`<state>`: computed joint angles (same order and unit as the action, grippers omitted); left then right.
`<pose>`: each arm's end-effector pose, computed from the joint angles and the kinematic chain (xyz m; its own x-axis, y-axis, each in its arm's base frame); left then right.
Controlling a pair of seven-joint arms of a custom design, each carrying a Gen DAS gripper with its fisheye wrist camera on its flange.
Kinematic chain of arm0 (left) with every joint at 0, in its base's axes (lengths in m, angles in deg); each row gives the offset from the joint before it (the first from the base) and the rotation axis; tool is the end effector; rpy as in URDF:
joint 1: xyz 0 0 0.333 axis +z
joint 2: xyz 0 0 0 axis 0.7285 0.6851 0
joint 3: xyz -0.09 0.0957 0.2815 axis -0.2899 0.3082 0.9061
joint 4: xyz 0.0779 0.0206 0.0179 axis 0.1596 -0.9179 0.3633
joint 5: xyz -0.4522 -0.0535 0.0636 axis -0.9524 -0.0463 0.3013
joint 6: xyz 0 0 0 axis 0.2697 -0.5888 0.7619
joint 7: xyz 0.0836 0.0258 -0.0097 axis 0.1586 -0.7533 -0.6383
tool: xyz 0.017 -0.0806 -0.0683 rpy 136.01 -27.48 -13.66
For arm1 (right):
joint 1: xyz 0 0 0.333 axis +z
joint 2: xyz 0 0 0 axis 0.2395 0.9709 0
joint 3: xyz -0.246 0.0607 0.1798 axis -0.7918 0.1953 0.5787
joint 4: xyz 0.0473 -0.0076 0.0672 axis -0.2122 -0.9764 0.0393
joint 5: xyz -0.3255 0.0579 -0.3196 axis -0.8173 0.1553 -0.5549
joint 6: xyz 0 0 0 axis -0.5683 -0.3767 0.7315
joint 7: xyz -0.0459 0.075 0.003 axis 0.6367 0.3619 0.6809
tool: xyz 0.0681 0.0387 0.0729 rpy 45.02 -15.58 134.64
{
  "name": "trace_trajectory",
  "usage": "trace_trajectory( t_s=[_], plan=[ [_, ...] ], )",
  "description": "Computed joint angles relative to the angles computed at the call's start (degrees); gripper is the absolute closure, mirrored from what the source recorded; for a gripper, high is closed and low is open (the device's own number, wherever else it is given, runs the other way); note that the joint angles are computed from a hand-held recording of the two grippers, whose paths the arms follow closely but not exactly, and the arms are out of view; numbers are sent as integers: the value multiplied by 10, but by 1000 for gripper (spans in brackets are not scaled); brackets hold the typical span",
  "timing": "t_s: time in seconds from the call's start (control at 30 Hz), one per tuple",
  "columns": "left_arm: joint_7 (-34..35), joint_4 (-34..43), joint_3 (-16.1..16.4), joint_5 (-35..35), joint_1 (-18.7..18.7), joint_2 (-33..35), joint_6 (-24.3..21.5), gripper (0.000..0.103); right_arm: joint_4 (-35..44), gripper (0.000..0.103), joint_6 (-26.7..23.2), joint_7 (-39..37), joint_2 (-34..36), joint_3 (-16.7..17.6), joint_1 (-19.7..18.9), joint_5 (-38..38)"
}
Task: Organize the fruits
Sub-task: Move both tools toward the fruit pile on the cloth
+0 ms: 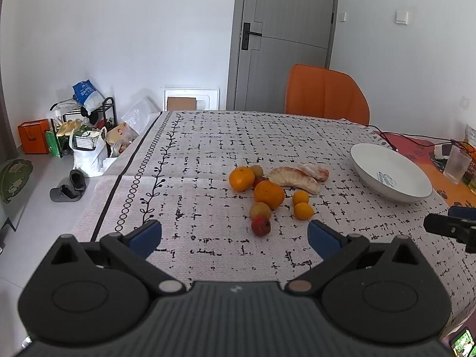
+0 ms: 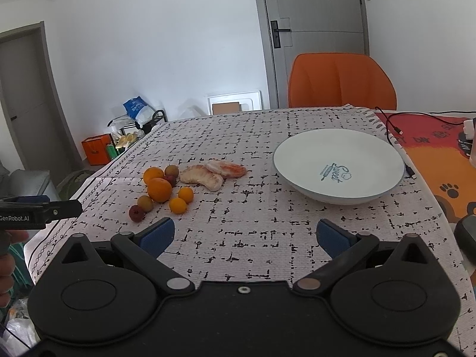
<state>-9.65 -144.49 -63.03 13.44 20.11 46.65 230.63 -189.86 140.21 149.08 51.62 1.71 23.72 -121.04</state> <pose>0.6620 -0.4153 0.5154 -0.1920 -0.9793 0.0647 -0.5500 0.0528 -0.8335 0.5888 0.2186 0.4859 0.0118 -0.9842 -0.1764 -0.5225 0.1444 -0.8403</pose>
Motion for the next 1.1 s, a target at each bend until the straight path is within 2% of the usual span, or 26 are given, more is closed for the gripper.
trace_trajectory(
  t_s=[0.2,0.47,0.6,0.7,0.8,0.93,1.1],
  plan=[
    [-2,-2,1,2,0,-1,2,0,6,0,9,55,1,0,-3,-63],
    [6,5,4,6,0,8,-5,0,12,0,25,20,17,-8,4,-31],
    [18,10,0,-10,7,16,2,0,19,0,34,-6,28,-14,10,-17],
    [28,22,4,-16,6,28,7,0,24,0,46,-43,41,-21,17,24],
    [42,32,3,-36,10,40,20,0,35,0,52,-44,54,-32,27,19],
    [45,47,16,-44,1,55,34,0,37,0,73,-107,69,-41,36,87],
    [64,72,18,-71,0,80,38,2,55,0,79,-65,86,-82,71,42]
  ],
)
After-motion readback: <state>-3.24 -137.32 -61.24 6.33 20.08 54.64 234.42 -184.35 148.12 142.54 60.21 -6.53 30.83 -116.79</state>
